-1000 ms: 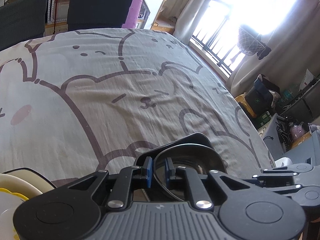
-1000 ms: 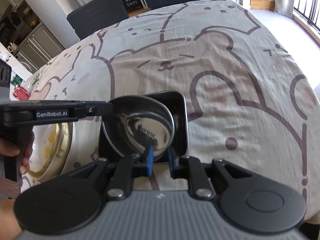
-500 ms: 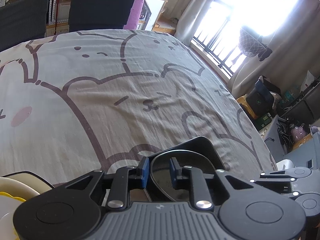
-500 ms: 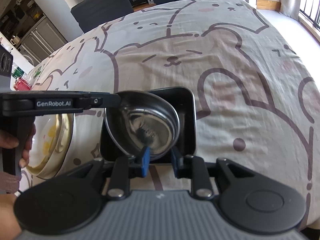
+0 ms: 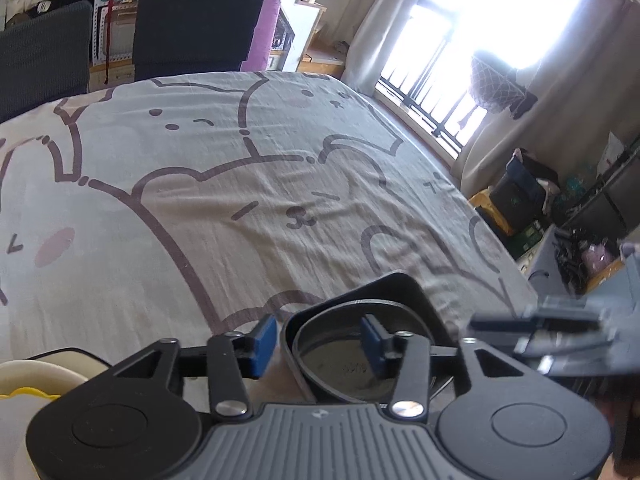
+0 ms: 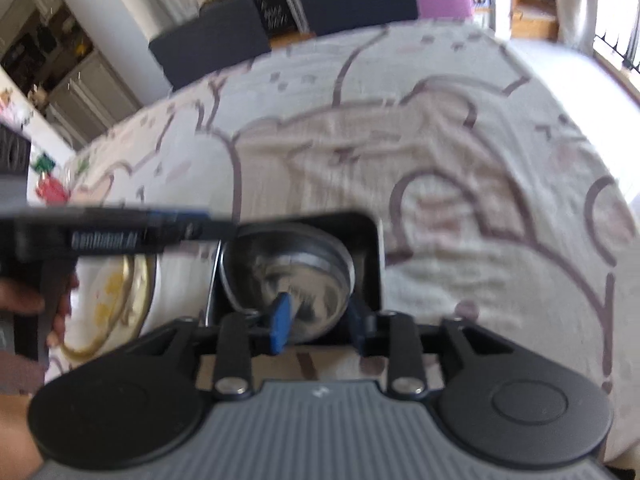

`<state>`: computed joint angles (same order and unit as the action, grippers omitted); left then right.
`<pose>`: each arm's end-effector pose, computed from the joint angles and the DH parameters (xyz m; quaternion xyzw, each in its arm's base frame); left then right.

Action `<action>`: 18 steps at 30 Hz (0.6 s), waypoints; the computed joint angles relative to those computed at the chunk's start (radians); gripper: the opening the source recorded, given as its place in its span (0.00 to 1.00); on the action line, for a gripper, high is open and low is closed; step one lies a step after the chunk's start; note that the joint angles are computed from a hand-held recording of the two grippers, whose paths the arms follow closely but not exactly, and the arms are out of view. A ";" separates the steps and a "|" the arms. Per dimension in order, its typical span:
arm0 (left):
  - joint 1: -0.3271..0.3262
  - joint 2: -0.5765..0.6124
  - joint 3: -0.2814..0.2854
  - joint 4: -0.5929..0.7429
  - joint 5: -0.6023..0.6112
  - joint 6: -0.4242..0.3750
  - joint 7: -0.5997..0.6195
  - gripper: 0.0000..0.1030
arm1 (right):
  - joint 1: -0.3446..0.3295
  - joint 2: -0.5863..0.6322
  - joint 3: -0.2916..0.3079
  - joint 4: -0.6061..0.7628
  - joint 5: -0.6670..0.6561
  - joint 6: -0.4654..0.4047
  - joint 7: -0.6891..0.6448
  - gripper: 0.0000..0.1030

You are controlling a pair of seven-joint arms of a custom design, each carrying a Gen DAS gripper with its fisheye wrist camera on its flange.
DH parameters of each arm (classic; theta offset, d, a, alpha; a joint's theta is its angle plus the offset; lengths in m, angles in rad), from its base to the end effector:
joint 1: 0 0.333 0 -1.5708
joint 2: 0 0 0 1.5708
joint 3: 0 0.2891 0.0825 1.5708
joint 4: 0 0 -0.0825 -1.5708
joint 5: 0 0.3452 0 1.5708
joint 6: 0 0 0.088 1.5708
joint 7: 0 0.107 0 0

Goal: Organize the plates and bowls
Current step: 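Lower the steel bowl into the top steel tray and open both tools, then close both tools on the rim of the tray holding the bowl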

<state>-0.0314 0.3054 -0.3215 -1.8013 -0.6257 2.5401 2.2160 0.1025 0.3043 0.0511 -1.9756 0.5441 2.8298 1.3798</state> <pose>0.5965 -0.1935 0.4247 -0.4740 0.8136 -0.3368 0.0028 0.6043 0.0648 0.3709 -0.6265 0.7181 -0.0794 0.2925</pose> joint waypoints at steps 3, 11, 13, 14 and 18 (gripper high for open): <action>-0.007 -0.027 0.006 -0.038 0.037 0.023 0.034 0.55 | 0.011 -0.009 -0.007 -0.039 0.003 0.119 0.007 0.64; -0.036 -0.067 0.022 -0.114 0.174 0.069 0.125 0.57 | 0.109 0.093 -0.166 0.059 -0.246 0.090 0.334 0.74; -0.039 -0.061 0.024 -0.112 0.190 0.067 0.127 0.57 | 0.110 0.122 -0.173 0.093 -0.304 0.069 0.354 0.74; -0.043 -0.056 0.026 -0.109 0.204 0.066 0.123 0.57 | 0.120 0.136 -0.184 0.112 -0.335 0.056 0.371 0.74; -0.055 -0.045 0.030 -0.108 0.272 0.080 0.104 0.57 | 0.119 0.196 -0.188 0.208 -0.401 -0.022 0.431 0.74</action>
<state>-0.0860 0.2606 -0.2915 -1.9095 -0.3537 2.6200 2.3203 0.2219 0.5008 -0.1369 -1.7673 0.1431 2.8077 1.8107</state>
